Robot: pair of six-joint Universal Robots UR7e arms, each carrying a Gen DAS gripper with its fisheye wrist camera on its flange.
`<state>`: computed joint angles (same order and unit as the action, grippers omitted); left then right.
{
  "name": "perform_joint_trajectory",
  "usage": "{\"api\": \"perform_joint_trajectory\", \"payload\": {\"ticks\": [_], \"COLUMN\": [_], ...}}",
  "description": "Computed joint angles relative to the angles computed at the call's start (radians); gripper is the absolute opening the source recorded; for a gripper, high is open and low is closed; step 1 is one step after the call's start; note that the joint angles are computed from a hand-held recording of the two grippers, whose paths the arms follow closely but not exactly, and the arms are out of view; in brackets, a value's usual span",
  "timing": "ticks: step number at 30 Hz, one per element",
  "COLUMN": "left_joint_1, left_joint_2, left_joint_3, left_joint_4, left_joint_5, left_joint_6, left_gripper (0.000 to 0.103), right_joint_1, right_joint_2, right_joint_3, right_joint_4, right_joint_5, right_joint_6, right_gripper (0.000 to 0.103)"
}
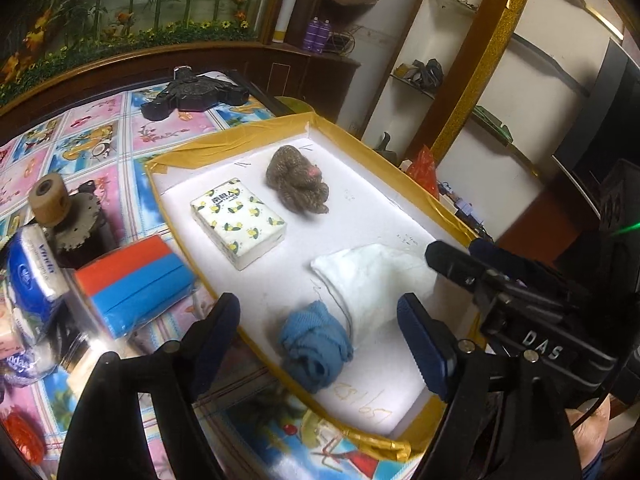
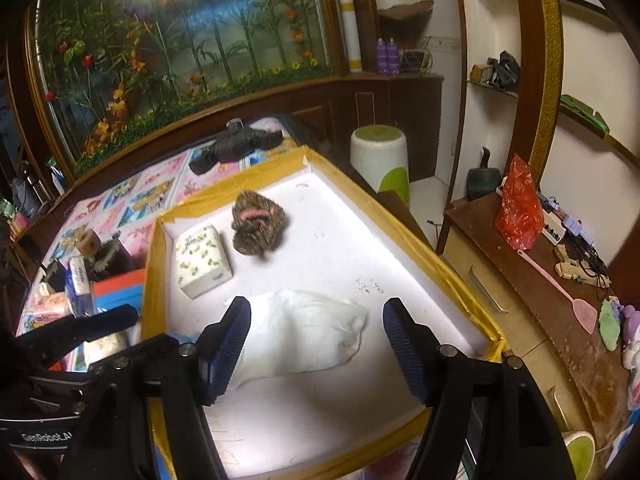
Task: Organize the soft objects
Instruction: 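Move both grippers back to the pile, left gripper toward the red bag, then grasp the red plastic bag with the left gripper while the right gripper grasps the white Face tissue pack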
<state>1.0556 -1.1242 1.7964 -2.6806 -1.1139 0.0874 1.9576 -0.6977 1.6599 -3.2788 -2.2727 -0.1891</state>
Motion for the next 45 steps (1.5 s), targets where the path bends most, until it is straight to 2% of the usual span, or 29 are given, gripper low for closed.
{"api": "perform_joint_trajectory", "payload": {"ticks": [6,15,25,26,29,32,38,42,45], "left_joint_1": [-0.009,0.015,0.087,0.099,0.136,0.158,0.189,0.222,0.219], "left_joint_2": [-0.09,-0.265,-0.479,-0.487,-0.477,-0.457,-0.39,-0.352,-0.335], "left_joint_3": [0.068,0.16,0.269,0.273,0.245,0.234,0.197,0.152,0.158], "left_joint_4": [-0.005,0.038,0.027,0.018,0.07,0.095,0.088,0.126,0.095], "left_joint_5": [0.023,0.065,0.218,0.229,0.236,0.231,0.24,0.199,0.257], "left_joint_6": [0.021,0.025,0.056,0.066,0.056,0.062,0.063,0.019,0.034], "left_gripper": [0.08,0.08,0.08,0.083,0.085,0.085,0.085,0.085,0.085], "right_joint_1": [0.043,0.096,0.115,0.114,0.106,0.104,0.115,0.116,0.111], "right_joint_2": [0.003,0.059,0.14,0.151,0.183,0.221,0.299,0.353,0.378], "right_joint_3": [0.018,-0.018,-0.088,-0.099,-0.14,-0.194,-0.313,-0.408,-0.457], "right_joint_4": [-0.055,0.001,0.15,0.173,0.26,0.334,0.434,0.499,0.555], "right_joint_5": [0.024,0.085,0.195,0.207,0.258,0.274,0.208,0.156,0.167], "right_joint_6": [-0.008,-0.001,0.035,0.039,0.069,0.087,0.054,0.022,0.018], "right_gripper": [0.077,0.077,0.079,0.081,0.084,0.084,0.087,0.089,0.089]}}
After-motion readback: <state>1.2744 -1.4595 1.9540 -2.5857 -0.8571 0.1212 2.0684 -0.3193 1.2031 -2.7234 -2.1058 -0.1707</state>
